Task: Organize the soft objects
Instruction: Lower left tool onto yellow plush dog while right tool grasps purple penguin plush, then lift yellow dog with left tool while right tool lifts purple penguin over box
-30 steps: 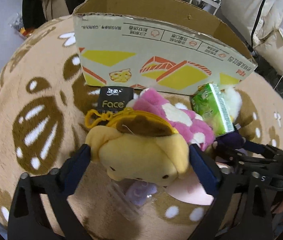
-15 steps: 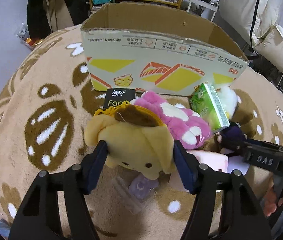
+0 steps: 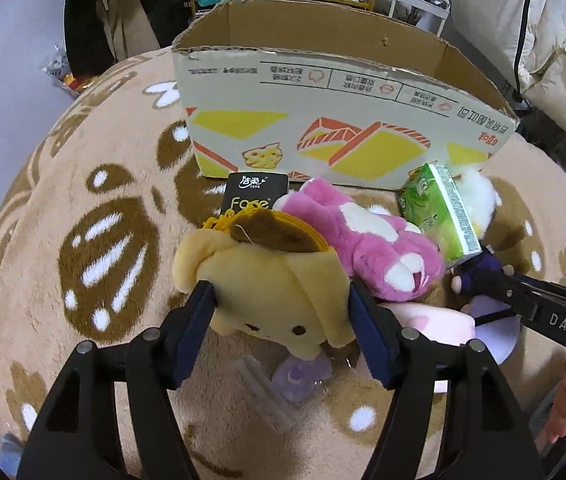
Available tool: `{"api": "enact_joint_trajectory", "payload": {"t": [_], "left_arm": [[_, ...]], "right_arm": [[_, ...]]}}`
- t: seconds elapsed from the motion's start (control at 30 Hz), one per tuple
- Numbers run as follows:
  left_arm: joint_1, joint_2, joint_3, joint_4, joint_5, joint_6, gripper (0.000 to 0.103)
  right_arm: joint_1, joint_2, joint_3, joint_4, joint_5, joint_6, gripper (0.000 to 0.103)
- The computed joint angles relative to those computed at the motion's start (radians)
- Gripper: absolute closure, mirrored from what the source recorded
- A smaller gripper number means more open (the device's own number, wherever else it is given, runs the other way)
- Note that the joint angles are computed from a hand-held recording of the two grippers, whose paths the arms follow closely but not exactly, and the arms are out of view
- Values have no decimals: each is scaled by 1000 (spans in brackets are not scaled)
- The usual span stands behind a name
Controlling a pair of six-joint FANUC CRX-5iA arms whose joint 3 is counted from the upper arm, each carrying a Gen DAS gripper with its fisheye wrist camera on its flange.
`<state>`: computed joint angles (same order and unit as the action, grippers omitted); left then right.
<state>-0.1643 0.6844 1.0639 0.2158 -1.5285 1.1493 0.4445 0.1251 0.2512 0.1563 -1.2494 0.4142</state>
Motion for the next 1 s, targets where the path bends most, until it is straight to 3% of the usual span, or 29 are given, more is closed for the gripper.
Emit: {"api": "enact_joint_trajectory", "payload": {"t": [0.23, 0.33, 0.4, 0.53, 0.6, 0.73, 0.9, 1.0], "left_arm": [[-18, -7, -21, -31, 37, -12, 30], [-26, 37, 62, -60, -29, 11, 18], [-23, 96, 156, -56, -98, 25, 18], [-15, 124, 193, -32, -118, 49, 18], [-7, 128, 192, -15, -120, 53, 25], [6, 153, 234, 14, -145, 81, 29], [12, 103, 147, 19, -89, 74, 32], [7, 26, 28, -13, 0, 64, 32]], "right_arm": [[3, 48, 39, 10, -21, 27, 62], [4, 61, 46, 10, -22, 24, 58], [3, 64, 48, 5, -25, 28, 56], [-3, 62, 46, -8, -23, 35, 54], [-3, 54, 37, -5, -14, 32, 56], [1, 26, 8, 10, 14, 11, 65], [22, 8, -9, 59, 35, -19, 67], [36, -15, -35, 98, 61, -48, 68]]}}
